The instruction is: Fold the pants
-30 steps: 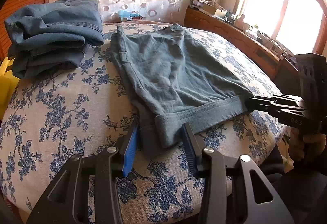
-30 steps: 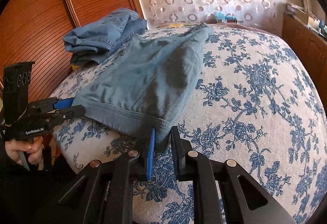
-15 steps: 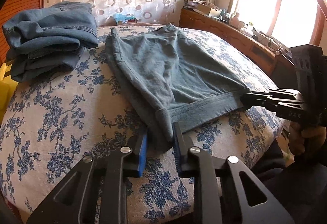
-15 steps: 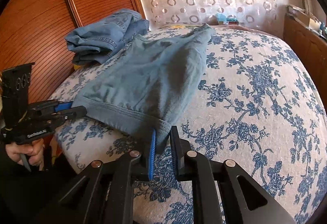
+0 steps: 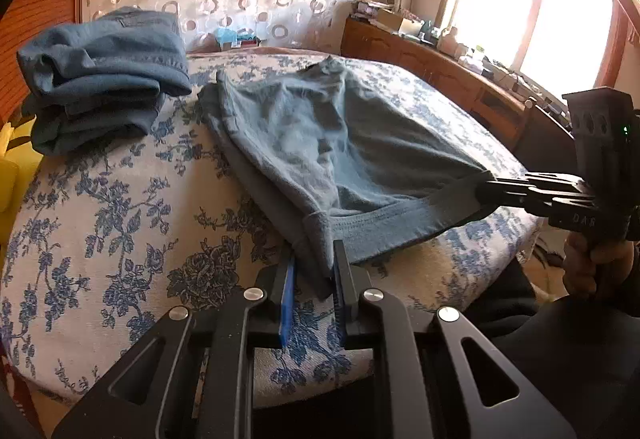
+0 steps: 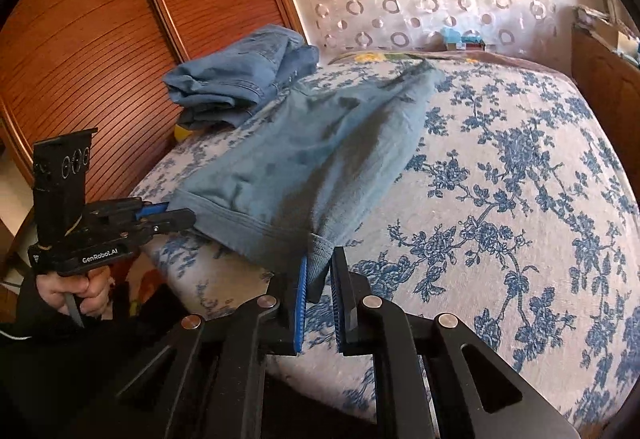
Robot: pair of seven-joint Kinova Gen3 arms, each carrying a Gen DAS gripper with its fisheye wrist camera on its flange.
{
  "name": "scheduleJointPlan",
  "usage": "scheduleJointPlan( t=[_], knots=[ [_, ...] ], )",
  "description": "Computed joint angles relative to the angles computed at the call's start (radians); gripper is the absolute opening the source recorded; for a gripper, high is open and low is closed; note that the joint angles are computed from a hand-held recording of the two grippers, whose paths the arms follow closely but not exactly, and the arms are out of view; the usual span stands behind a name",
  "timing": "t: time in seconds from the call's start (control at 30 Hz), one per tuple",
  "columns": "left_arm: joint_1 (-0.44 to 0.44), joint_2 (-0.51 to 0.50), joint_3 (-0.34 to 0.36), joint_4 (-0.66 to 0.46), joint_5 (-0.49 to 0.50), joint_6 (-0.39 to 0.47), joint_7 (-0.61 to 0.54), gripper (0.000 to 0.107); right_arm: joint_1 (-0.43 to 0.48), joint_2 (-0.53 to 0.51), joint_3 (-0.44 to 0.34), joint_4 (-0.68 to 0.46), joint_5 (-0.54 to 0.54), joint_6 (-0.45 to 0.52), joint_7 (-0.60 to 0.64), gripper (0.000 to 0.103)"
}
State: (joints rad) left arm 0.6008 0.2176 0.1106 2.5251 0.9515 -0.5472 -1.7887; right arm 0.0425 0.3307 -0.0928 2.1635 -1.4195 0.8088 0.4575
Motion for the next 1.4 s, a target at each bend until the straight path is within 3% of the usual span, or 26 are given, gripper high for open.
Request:
scheduleJointPlan(
  t=[0.23,0.53,0.67,1.07,1.2,1.23,1.3,1.4],
  knots=[
    [0.009,-0.062,0.022,-0.011,0.101,-0.026,-0.114,0.017,0.016,-0.041,0.015,0.021,-0.034,0.042,0.051,0.011],
    [-0.067,-0.029,0.013,-0.048,0.021,0.009,-0.106,0.017,-0.036,-0.027,0.016,-0.001,-0.098,-0.005,0.074,0.011],
    [-0.04,-0.02,0.005,-0.054,0.065,0.011,-0.139,0.017,-0.064,-0.031,0.014,0.007,-0.118,-0.058,0.094,0.011],
    [-0.069,0.001,-0.009,-0.026,-0.052,0.06,-0.006,0.019,-0.082,-0.015,-0.009,-0.018,-0.039,-0.13,0.006,0.014],
    [-0.057,-0.037,-0.017,-0.004,-0.057,0.067,0.003,0.029,-0.06,-0.027,-0.016,-0.018,-0.008,-0.106,-0.018,0.014],
    [-0.048,-0.048,-0.018,0.0,-0.033,0.059,-0.013,0.031,-0.053,-0.034,-0.016,-0.015,-0.008,-0.1,-0.016,0.014],
    [-0.035,-0.071,-0.016,0.004,0.041,0.043,-0.074,0.045,-0.035,-0.042,-0.01,-0.01,-0.008,-0.078,-0.006,0.015],
    [-0.05,-0.101,0.003,0.009,0.09,0.021,-0.121,0.055,-0.011,-0.053,0.002,-0.004,-0.011,-0.042,0.004,0.016]
  ],
)
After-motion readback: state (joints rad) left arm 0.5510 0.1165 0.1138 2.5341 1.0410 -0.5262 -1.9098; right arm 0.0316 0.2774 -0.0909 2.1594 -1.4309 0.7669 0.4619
